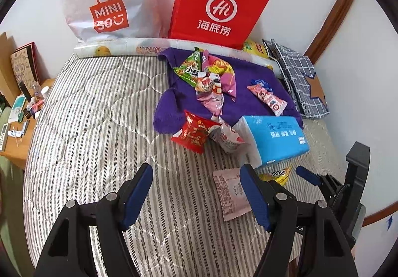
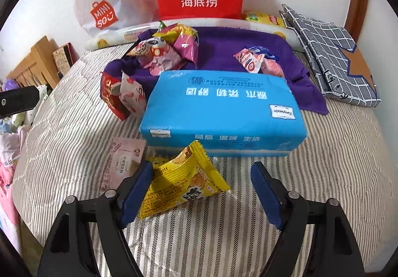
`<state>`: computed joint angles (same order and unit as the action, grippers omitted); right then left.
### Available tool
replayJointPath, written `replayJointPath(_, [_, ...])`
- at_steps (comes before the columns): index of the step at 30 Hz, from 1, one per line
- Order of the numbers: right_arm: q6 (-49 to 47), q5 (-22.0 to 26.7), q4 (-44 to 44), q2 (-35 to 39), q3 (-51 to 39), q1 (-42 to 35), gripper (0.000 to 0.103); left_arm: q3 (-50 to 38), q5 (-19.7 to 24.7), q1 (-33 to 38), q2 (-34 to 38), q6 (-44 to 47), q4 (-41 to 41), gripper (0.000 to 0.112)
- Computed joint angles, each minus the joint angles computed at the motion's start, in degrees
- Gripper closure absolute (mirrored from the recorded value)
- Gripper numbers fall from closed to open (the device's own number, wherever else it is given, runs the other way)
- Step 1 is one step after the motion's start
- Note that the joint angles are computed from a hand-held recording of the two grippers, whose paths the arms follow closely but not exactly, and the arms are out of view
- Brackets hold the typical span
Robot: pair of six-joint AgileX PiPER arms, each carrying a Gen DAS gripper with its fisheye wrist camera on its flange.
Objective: Organize snacks
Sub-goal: 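Grasp the yellow chip bag with the right tool while the left tool grasps the pink flat packet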
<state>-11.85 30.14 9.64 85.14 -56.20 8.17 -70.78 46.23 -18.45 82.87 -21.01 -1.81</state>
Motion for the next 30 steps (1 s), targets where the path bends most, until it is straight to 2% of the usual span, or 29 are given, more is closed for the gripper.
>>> replayJointPath(21, [-5.7, 0.7, 5.3, 4.0, -1.5, -0.2, 0.02, 0.2, 0.5, 0.1, 2.3, -0.4, 0.0, 0.041])
replayJointPath(24, [-9.7, 1.0, 8.7, 3.8, -1.0, -0.6, 0.034, 0.8, 0.4, 0.2, 2.7, -0.6, 0.0, 0.041])
replayJointPath(27, [-8.3, -0.3, 6.7, 2.9, 0.0, 0.1, 0.037, 1.8, -0.1, 0.1, 3.0, -0.9, -0.2, 0.041])
replayJointPath(28, [-8.4, -0.3, 6.4, 2.7, 0.1, 0.1, 0.043, 2.2, -0.3, 0.1, 3.2, -0.9, -0.5, 0.041])
replayJointPath(30, [-8.9, 0.4, 6.6, 2.5, -0.1, -0.2, 0.045, 2.8, -0.7, 0.1, 3.5, -1.0, -0.9, 0.041])
